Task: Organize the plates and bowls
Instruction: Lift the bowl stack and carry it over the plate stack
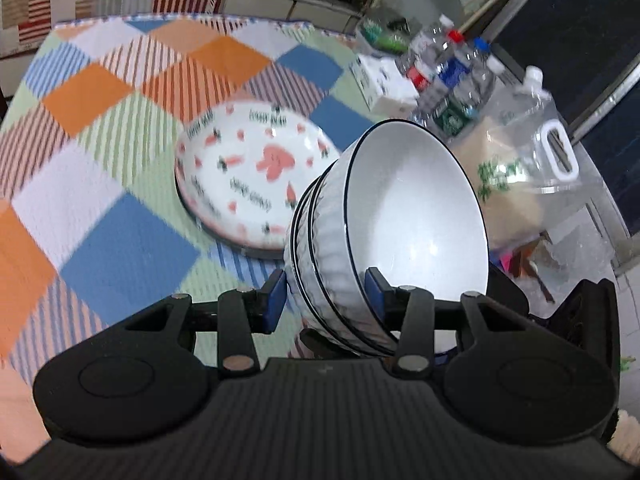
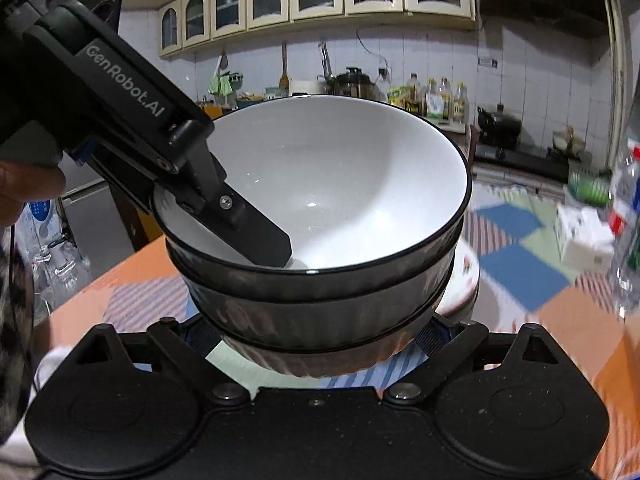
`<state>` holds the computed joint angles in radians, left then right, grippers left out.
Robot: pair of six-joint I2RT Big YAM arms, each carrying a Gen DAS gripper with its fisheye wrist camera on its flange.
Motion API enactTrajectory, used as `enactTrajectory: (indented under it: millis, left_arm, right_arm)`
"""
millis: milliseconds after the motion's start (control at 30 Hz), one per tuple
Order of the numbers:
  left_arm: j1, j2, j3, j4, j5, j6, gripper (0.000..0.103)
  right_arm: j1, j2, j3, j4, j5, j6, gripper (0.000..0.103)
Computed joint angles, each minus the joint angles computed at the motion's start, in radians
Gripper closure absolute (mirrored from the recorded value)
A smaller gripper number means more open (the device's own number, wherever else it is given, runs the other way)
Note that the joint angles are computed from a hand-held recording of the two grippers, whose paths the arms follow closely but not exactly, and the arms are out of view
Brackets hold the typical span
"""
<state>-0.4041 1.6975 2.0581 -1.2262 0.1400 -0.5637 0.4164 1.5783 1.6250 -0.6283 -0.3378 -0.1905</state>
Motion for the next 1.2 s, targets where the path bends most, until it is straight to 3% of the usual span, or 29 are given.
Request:
enactTrajectory:
  millis: [267, 367, 567, 800, 1100, 1200]
  left_arm:
    - [0.057, 0.138, 0.258, -0.101, 0.006, 0.014, 0.062]
    - [0.08, 0.187, 0.335, -0.12, 0.03, 0.024, 0.062]
    - [0.101, 0.282, 0.447, -0.126, 0.011, 0.091, 0.062]
    - [0.124, 0.382, 0.543, -0.167, 0.02, 0.14, 0.061]
    - [0.139, 0.422, 0.513, -0.137, 0.052, 0.152, 0.06]
    - [0.139, 0.454, 0.559, -0.175, 0.04, 0.166, 0.058]
  right_arm:
    - [-0.006, 0.155, 0.272, -0.138, -0.011, 0.0, 0.005]
    - [-0.007, 0.212, 0.368, -0.182, -0.01, -0.025, 0.005]
    - [-0.018, 0.326, 0.513, -0.219, -0.017, -0.054, 0.005]
    - [-0.015, 0.428, 0.618, -0.259, 0.011, -0.041, 0.005]
    - [-0.006, 0.47, 0.623, -0.27, 0.074, -0.017, 0.005]
    - [-0.001, 0.501, 0.67, -0.316, 0.095, -0.022, 0.005]
